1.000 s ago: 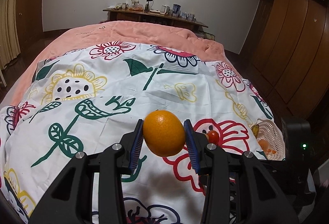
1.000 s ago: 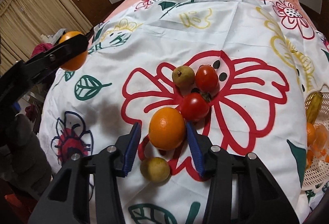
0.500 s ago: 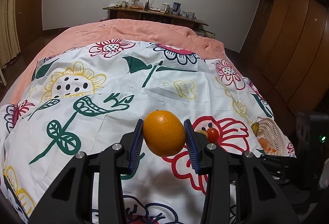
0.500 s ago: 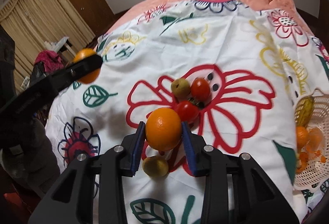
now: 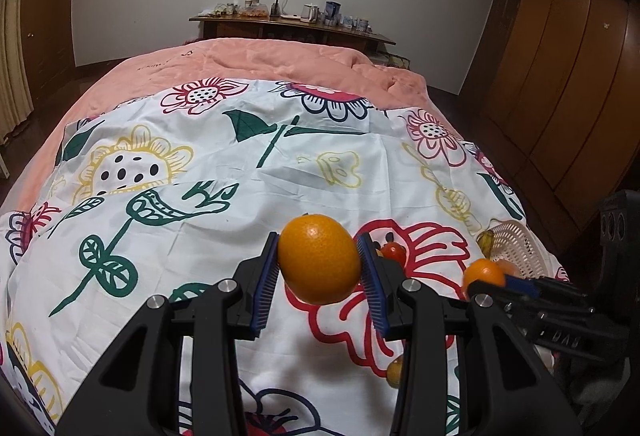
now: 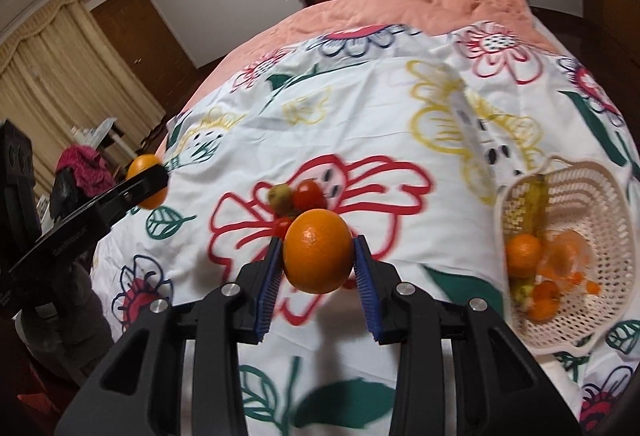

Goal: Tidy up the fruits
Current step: 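Grasp another orange with the right tool while the left tool holds its orange, then carry the orange into the basket with the right tool and open it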

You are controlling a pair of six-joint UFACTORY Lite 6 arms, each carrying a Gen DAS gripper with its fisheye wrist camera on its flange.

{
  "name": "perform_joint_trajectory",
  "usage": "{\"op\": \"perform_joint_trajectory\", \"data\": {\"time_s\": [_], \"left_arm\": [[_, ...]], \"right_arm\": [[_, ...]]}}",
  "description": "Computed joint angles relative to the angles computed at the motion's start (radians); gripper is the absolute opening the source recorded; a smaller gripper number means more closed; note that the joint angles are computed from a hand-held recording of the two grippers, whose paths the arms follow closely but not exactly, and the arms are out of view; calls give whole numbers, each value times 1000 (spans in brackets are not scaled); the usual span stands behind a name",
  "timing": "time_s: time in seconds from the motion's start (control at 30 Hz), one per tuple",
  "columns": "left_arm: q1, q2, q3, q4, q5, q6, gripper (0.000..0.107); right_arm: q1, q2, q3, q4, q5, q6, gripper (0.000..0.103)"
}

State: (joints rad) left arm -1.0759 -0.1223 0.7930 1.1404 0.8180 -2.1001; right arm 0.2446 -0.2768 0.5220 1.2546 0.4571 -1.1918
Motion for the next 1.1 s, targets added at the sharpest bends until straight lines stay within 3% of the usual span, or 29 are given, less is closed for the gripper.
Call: {"op": "perform_joint_trajectory", "data": {"time_s": [0.3,0.6,1.1], "left_arm": [[-22,56,64,-20,12,30,40],[-37,138,158,-43,8,75,40],[-65,245,292,-84,28,153,40]], "right_arm": [[-365,-35,-30,-40,137,-103,36],[-684,102,15,-20,211,-266,36],[-860,283,54,15,226,-410,37]]}}
